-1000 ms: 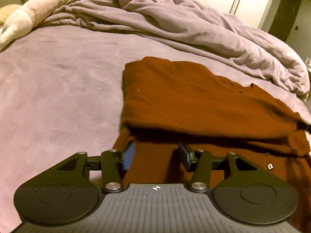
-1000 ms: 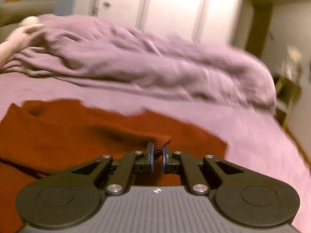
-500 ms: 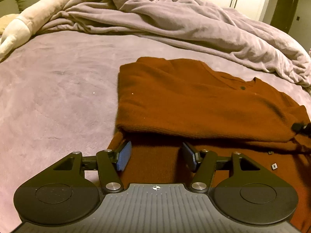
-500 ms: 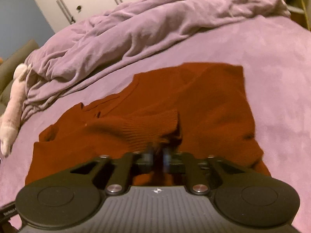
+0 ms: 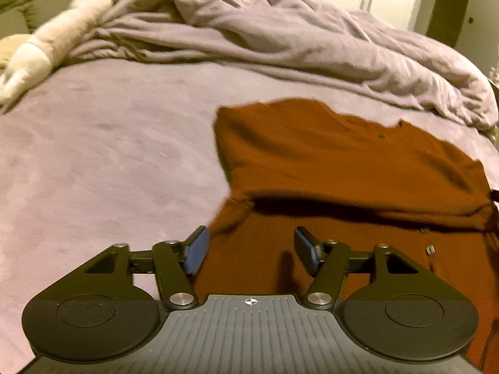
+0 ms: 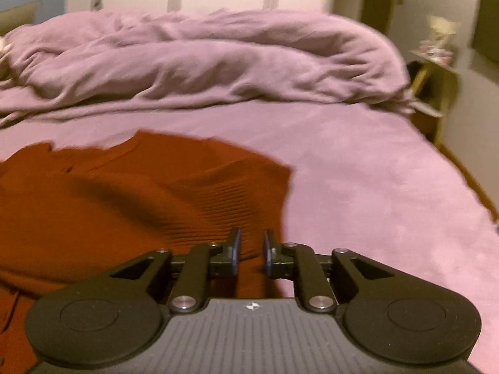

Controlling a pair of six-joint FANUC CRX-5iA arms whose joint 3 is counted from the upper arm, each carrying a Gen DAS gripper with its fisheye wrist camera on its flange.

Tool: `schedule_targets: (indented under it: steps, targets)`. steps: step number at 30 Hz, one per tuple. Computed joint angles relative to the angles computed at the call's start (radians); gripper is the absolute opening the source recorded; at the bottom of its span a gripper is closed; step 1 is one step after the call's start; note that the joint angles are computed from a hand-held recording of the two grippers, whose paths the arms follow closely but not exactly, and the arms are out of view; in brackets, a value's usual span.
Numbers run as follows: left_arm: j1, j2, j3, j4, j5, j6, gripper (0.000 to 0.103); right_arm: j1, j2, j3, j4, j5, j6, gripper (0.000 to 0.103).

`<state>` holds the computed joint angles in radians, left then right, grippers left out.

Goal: Fold small clothes

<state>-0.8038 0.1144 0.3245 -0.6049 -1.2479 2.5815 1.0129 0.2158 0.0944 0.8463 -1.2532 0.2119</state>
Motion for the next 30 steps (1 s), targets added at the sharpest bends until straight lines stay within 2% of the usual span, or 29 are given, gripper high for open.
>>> schedule_targets:
  steps: [2, 4, 9, 11, 13, 15, 17, 19, 21, 23, 27, 30]
  targets:
    - [-0.011, 0.002, 0.017, -0.038, -0.015, 0.021, 0.072, 0.004, -0.011, -0.017, 0.04, 0.019, -0.045, 0.017]
    - [0.002, 0.011, 0.03, -0.035, 0.011, 0.029, 0.073, -0.001, -0.021, -0.029, 0.055, 0.113, -0.047, 0.017]
    - [0.044, 0.097, 0.102, 0.012, 0.085, 0.036, 0.075, -0.001, 0.045, 0.057, -0.025, 0.359, 0.142, 0.017]
    - [0.048, 0.133, 0.12, 0.004, 0.133, 0.012, 0.08, -0.004, 0.083, 0.082, -0.03, 0.439, 0.231, 0.017]
    - [0.054, 0.181, 0.151, -0.002, 0.125, -0.04, 0.08, -0.013, 0.122, 0.129, -0.084, 0.437, 0.309, 0.017]
    - [0.061, 0.209, 0.158, -0.013, 0.1, -0.066, 0.083, -0.037, 0.132, 0.112, -0.06, 0.405, 0.298, 0.017]
    - [0.09, 0.159, 0.065, 0.008, 0.206, -0.043, 0.084, -0.084, 0.081, 0.0, 0.011, 0.428, 0.188, 0.017]
    - [0.099, 0.131, 0.024, 0.008, 0.238, -0.013, 0.084, -0.143, -0.006, -0.109, 0.018, 0.499, 0.061, 0.005]
    - [0.089, 0.131, 0.026, -0.014, 0.222, -0.007, 0.09, -0.166, -0.026, -0.133, 0.068, 0.395, -0.06, 0.008]
    - [0.082, 0.136, 0.038, -0.019, 0.2, -0.009, 0.091, -0.159, -0.046, -0.127, 0.05, 0.29, -0.12, 0.01]
    - [0.056, 0.152, 0.081, -0.04, 0.141, -0.041, 0.091, -0.096, -0.138, -0.209, 0.08, 0.313, -0.065, 0.021]
    - [0.035, 0.167, 0.116, -0.057, 0.088, -0.05, 0.091, -0.046, -0.16, -0.214, 0.05, 0.328, -0.001, 0.022]
